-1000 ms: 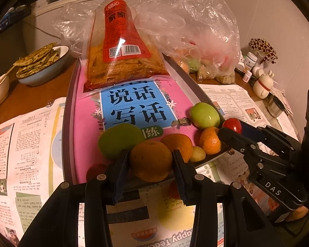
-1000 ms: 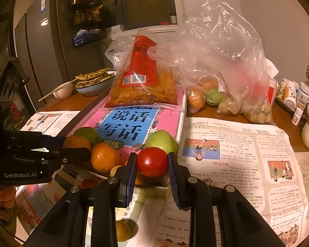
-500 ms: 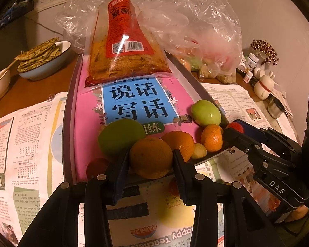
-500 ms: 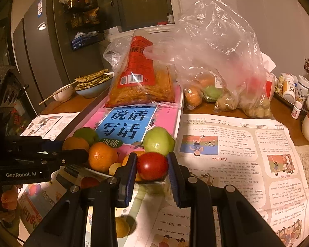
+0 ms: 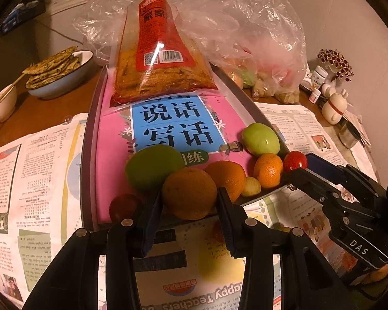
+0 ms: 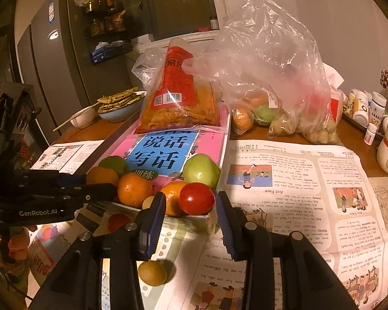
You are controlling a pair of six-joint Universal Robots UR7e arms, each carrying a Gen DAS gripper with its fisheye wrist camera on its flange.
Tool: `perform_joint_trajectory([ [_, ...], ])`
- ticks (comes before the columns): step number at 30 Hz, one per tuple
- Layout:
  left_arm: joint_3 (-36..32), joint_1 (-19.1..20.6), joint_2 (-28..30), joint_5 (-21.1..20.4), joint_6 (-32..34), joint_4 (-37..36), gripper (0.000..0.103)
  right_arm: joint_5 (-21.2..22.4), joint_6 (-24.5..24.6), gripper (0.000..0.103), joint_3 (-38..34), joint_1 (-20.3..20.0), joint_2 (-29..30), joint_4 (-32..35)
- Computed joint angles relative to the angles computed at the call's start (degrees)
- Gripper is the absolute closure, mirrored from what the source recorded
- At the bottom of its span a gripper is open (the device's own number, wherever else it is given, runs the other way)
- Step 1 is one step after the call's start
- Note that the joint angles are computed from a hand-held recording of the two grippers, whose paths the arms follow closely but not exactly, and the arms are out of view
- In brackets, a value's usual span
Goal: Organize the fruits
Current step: 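Lower the tomato onto the box with the right tool while the left tool places the kiwi, then reach the right tool to the small green fruit while the left tool reaches the cherry tomato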
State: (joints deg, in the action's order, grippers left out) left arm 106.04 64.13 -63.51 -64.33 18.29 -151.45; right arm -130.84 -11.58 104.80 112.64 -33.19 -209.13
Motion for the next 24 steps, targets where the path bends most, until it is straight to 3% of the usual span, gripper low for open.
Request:
perform_joint_trajectory([
  [6, 0.28, -0.13, -0.09, 0.30, 0.20, -0.42, 0.059, -0.62, -0.55, 0.052, 0.04, 0.79, 0.13, -0.64],
  [12, 0.49, -0.09, -0.25, 0.54, 0.25, -0.83, 0.055, -0.83, -0.68, 0.050, 0.29, 1.23, 0.14, -0.94],
  [17, 0.71, -0.04, -0.70, 0.38, 0.25, -0.83, 0.050, -1.26, -0.03, 0.039, 0.85, 1.46, -0.08, -1.59],
  [19, 0.93, -0.08, -1.12, 0.33, 0.22, -0.44, 0.045, -1.41, 0.14, 0.039, 1.28, 1.54, -0.28, -1.99],
  [24, 2.61, -0.52, -3.01, -0.67, 1.36, -1.35, 0.044, -1.55, 0.12, 0.038, 2.77, 2.08, -0.66, -2.66],
])
